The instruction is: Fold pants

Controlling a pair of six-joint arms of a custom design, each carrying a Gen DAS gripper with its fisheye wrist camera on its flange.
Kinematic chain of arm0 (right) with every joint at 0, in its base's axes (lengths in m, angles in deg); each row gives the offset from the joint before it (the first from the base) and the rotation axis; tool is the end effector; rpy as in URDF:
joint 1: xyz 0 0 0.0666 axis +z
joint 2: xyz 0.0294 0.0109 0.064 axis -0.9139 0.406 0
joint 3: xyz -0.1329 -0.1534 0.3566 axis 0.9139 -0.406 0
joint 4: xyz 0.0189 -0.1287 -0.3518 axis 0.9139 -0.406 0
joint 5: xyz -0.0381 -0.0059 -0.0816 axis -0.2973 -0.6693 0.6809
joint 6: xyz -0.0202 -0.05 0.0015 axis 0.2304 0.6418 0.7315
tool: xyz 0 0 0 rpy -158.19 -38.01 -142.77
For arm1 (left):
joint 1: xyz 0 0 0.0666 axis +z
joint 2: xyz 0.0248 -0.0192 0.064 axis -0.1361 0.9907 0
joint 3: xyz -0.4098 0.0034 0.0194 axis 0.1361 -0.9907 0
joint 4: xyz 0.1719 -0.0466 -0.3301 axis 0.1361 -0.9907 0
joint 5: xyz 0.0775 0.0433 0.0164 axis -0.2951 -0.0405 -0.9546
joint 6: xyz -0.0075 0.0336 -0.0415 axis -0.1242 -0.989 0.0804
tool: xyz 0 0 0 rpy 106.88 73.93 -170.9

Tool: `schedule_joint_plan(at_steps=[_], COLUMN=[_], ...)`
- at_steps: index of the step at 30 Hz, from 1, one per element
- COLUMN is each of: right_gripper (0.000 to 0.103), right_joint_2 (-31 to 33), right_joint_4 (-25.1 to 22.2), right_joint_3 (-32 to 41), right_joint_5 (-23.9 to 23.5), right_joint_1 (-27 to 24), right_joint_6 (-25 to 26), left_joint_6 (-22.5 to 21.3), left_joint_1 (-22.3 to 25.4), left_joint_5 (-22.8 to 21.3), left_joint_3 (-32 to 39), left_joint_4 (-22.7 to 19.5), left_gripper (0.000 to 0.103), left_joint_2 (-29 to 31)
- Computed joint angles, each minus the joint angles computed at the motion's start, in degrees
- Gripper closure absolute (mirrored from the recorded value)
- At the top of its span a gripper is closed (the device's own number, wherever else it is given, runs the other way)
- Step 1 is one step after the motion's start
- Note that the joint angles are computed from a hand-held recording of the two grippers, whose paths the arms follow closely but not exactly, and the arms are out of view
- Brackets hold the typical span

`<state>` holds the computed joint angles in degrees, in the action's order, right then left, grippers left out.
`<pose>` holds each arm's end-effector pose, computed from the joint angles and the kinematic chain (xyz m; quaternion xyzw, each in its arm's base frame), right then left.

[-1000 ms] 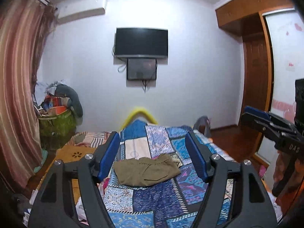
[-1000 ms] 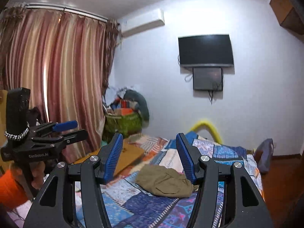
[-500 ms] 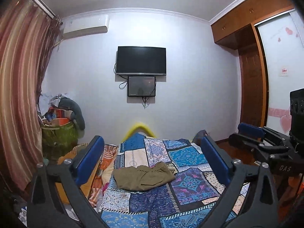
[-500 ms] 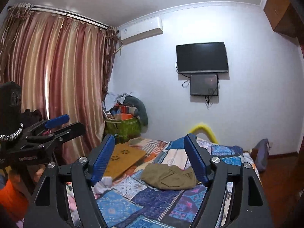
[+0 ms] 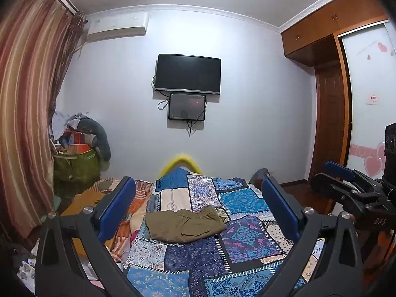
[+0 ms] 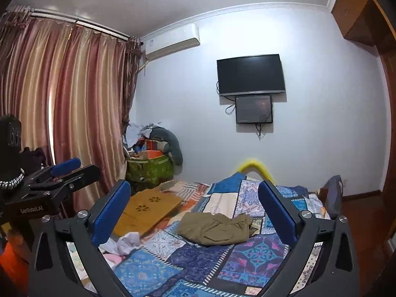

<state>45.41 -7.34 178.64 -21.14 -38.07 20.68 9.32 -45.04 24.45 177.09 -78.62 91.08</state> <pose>0.5056 0.2807 0.6667 -0.2708 0.6962 0.2824 0.6019 0.4026 -0.2722 0.6594 -0.1044 0.7380 0.0587 0.6640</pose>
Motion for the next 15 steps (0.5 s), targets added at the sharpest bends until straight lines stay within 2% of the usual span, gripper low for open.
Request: schedule_joint_plan(at_steps=[15], right_gripper=[0.000], right_joint_2=[-0.4], right_joint_4=[-1.4], right_joint_3=[-0.1], right_joint_5=[0.0], right_joint_1=[0.0], right_joint_6=[0.7], left_joint_6=[1.1], left_joint_1=[0.3], left_joint_5=[0.7], left_joint_3=[1.3], left_joint_4=[-1.9], left_gripper=[0.000], left_joint_2=[1.2])
